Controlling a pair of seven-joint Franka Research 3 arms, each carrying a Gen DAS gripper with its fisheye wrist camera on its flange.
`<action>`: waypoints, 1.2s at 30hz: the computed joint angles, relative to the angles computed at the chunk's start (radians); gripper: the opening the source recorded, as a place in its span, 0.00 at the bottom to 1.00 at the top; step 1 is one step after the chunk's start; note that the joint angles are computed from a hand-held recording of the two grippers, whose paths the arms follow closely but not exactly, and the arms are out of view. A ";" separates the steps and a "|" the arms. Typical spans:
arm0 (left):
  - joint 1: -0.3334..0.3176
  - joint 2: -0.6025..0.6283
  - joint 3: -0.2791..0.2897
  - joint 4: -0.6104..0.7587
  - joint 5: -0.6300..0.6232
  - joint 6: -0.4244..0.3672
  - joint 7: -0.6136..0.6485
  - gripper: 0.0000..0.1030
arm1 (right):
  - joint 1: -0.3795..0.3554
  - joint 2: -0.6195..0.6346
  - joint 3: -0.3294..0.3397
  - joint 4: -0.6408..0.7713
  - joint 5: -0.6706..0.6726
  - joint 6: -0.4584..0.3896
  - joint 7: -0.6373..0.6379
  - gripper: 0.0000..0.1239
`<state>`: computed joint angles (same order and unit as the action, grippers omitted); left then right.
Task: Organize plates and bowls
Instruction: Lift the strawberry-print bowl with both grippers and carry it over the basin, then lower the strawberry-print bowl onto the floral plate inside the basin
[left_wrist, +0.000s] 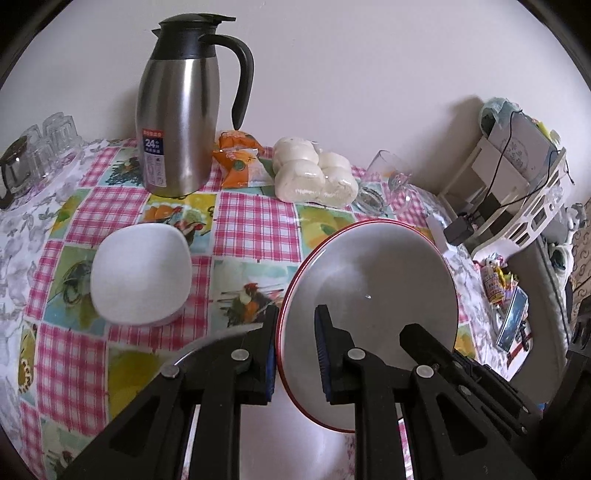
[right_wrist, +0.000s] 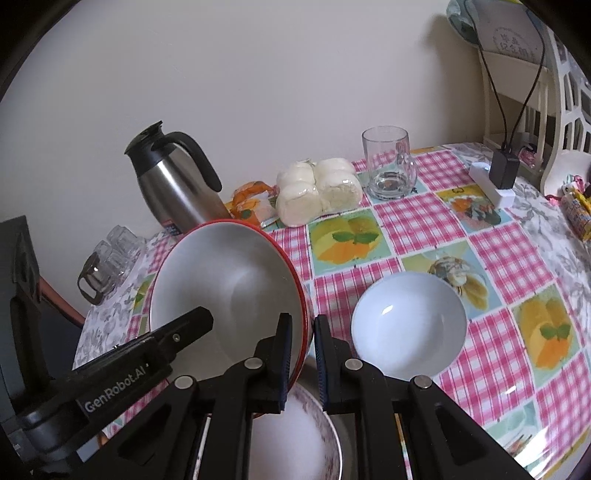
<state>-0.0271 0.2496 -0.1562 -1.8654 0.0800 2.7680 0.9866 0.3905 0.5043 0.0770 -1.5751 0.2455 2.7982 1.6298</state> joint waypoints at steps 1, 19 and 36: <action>-0.005 -0.010 0.004 -0.009 0.010 -0.001 -0.010 0.19 | 0.003 -0.008 -0.001 -0.013 -0.003 0.005 -0.001 0.11; -0.021 -0.133 0.011 -0.167 0.039 0.018 -0.075 0.19 | -0.006 -0.130 0.039 -0.203 0.068 0.069 -0.088 0.11; -0.015 -0.130 0.004 -0.196 -0.074 -0.072 -0.044 0.19 | 0.013 -0.103 0.023 -0.185 0.034 -0.037 -0.066 0.11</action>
